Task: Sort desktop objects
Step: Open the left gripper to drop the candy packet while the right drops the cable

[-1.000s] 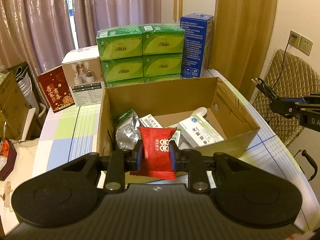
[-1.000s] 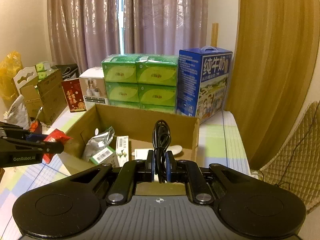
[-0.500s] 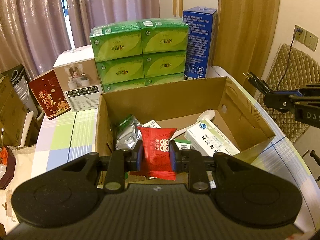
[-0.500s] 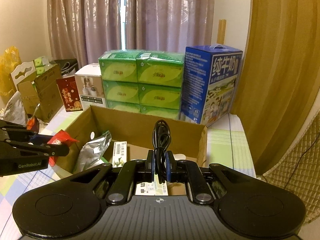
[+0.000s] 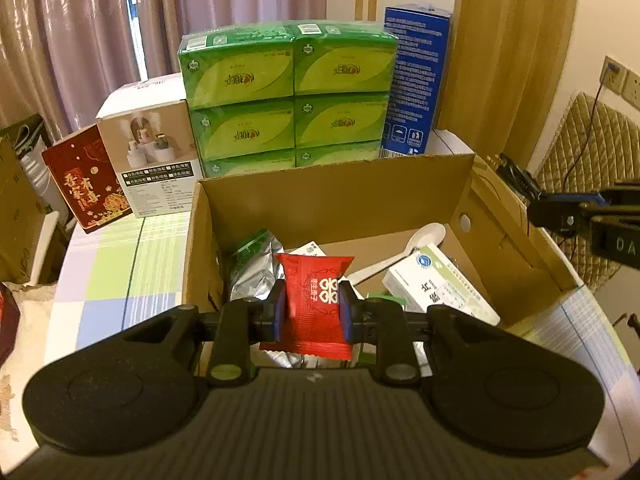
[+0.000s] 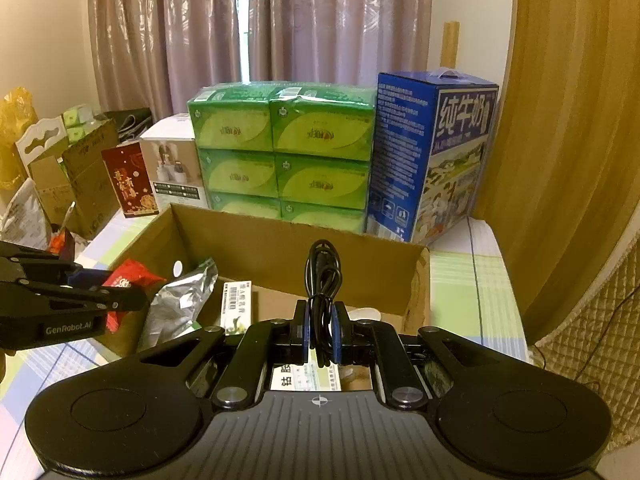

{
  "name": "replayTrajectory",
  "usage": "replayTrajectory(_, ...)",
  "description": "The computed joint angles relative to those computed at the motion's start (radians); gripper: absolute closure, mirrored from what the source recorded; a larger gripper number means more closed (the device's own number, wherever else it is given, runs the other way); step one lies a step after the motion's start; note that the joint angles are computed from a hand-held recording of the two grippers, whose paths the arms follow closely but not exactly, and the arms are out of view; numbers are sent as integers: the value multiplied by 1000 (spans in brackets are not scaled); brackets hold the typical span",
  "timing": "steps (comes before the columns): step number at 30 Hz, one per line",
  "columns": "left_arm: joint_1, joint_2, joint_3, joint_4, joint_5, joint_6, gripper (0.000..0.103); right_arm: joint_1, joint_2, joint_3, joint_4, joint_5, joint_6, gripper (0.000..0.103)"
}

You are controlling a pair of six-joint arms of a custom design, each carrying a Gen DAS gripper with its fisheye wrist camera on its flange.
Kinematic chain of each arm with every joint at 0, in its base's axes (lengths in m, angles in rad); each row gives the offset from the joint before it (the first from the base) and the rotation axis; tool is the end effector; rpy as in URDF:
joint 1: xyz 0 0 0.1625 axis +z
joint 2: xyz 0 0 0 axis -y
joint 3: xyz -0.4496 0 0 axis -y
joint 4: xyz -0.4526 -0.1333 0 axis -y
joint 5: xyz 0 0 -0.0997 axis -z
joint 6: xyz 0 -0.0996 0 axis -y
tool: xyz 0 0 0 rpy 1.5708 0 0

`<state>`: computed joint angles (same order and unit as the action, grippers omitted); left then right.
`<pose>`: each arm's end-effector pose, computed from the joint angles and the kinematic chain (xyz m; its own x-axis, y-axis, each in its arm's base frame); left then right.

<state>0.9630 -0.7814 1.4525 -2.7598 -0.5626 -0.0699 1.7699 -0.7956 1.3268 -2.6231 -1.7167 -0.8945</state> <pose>-0.2706 -0.7699 0.2009 -0.7100 -0.0889 -0.6986 0.4477 0.7088 -0.5452 0.2827 -0.8003 0.2185 -0.4822 -0.7411 0.4672 -0.8749 0.4348 -0.2133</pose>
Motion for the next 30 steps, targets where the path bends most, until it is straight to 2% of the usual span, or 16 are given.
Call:
replayTrajectory(5,17,21,-38,7,-18,8,80,2,28,-32,10,-2,16,95)
replayTrajectory(8,29,31,-56,19,-13,-25,73,3,36,-42,20,-2,25,95)
replayTrajectory(30,24,0,-2,2,8,-18,67,10,42,-29,37,-1,42,95)
